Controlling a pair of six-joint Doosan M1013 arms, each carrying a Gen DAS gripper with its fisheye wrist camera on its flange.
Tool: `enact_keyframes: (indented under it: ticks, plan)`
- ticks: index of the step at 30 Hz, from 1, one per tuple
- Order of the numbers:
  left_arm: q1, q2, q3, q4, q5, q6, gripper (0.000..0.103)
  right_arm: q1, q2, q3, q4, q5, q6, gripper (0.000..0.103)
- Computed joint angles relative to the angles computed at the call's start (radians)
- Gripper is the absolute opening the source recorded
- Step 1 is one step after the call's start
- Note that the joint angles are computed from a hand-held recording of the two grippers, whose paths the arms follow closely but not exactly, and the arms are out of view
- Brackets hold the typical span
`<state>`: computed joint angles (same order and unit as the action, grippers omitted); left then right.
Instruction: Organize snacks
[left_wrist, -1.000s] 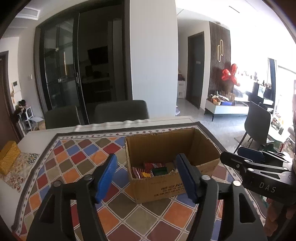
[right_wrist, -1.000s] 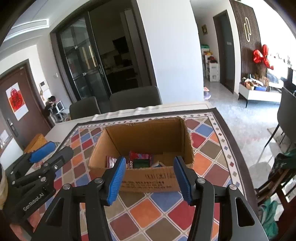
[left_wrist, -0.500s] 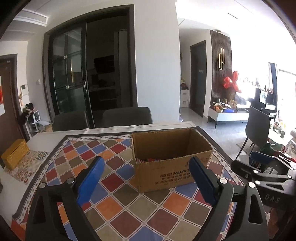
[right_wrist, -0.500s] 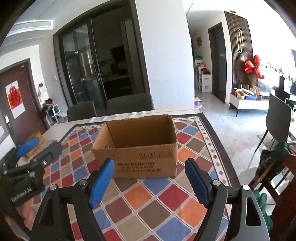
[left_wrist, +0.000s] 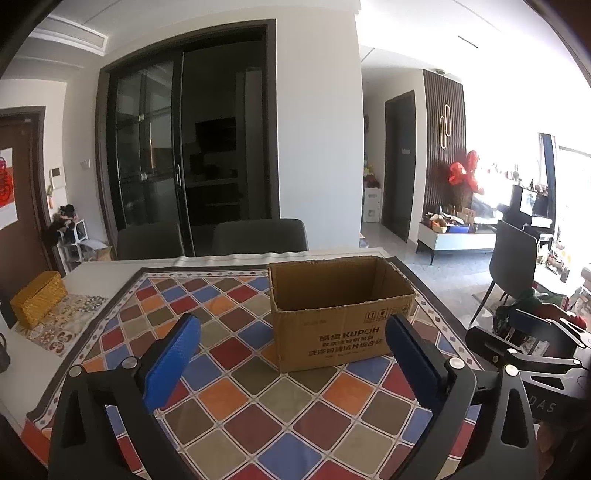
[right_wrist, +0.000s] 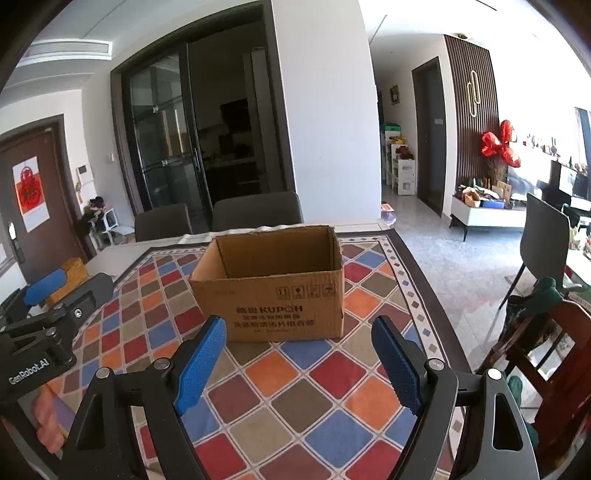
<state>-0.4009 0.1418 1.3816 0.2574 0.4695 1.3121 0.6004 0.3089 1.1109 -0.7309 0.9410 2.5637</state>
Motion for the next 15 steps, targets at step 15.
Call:
enact_keyframes:
  ticks: [15]
  plan:
    - [-0.012,-0.030,0.043,0.101,-0.022,-0.084,0.103,0.021,-0.025,0.029,-0.048,0.000,0.046,0.082]
